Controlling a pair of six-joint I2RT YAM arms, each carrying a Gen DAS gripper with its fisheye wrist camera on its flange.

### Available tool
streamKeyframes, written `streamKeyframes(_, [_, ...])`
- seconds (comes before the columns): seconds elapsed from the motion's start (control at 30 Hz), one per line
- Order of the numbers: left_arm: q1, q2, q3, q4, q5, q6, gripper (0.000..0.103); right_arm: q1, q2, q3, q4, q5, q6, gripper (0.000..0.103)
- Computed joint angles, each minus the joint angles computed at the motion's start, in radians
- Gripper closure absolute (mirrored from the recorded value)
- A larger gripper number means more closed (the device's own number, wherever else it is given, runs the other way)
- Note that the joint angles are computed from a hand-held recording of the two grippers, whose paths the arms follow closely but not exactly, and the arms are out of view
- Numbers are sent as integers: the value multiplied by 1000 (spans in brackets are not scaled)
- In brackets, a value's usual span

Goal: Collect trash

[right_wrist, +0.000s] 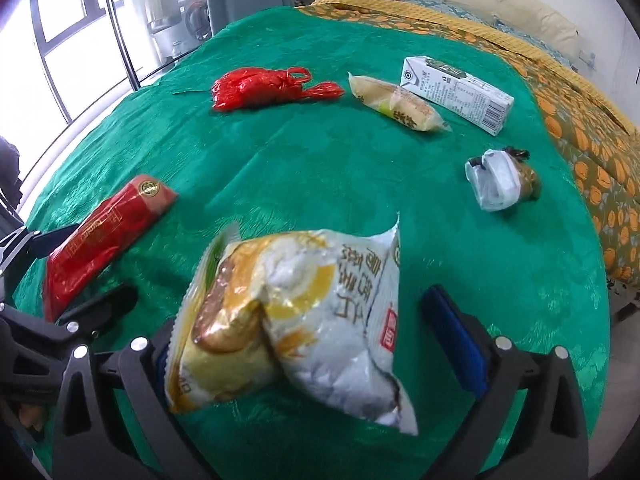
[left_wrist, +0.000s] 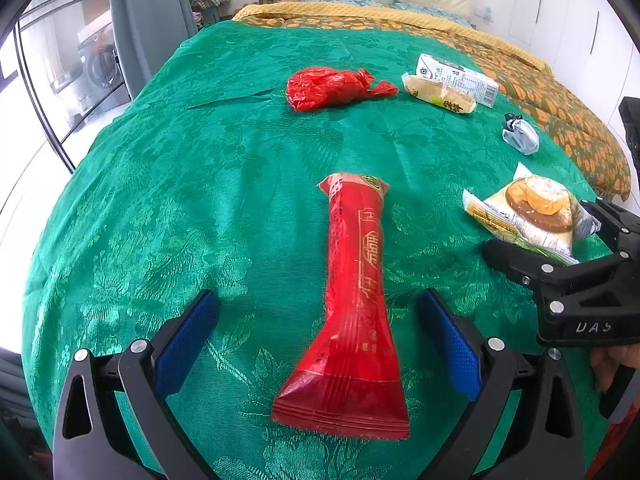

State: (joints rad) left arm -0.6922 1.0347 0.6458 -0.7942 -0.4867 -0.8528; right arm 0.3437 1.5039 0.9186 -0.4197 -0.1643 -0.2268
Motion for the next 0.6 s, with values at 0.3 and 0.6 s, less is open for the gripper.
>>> streamKeyframes(0.3, [0, -1, -1, 0, 0, 0, 5, 2, 4, 2, 2, 3, -1, 4])
streamKeyframes(0.6, [-1, -1, -1, -1, 0, -1, 5, 3, 6, 3, 4, 8, -3, 4])
